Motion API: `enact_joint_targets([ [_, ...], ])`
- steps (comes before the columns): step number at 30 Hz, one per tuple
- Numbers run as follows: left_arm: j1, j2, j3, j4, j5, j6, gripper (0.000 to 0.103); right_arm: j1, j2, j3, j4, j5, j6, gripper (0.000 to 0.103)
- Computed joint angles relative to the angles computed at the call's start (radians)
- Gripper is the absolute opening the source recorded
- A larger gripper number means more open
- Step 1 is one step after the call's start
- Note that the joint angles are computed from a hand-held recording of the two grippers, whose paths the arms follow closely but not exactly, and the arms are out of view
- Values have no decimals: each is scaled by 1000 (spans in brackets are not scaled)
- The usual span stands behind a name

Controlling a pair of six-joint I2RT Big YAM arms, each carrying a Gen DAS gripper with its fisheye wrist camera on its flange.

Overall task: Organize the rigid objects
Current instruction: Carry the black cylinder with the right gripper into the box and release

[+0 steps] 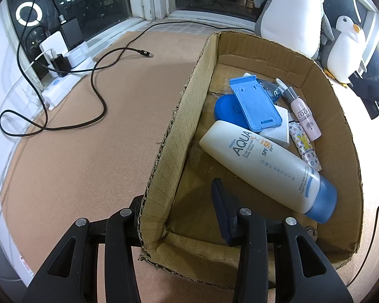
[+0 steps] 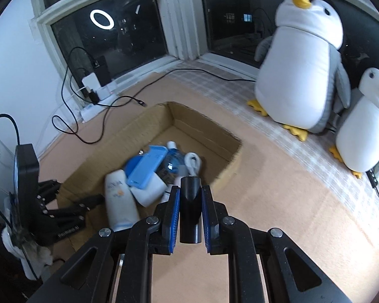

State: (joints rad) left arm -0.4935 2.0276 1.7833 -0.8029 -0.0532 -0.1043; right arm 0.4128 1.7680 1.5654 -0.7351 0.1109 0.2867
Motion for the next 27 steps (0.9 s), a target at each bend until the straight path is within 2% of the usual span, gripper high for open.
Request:
enact_joint_targets([
  [7,-1,-1,-1,0,0,0,40,28,72,88,-8,-24,34,15],
  [14,-1,-2,-2,1,0,0,40,50,154,171,-57,-17,47,15],
  [27,-1,-2,-3,2,-1,0,40,50,198,214,-94,2,39,15],
])
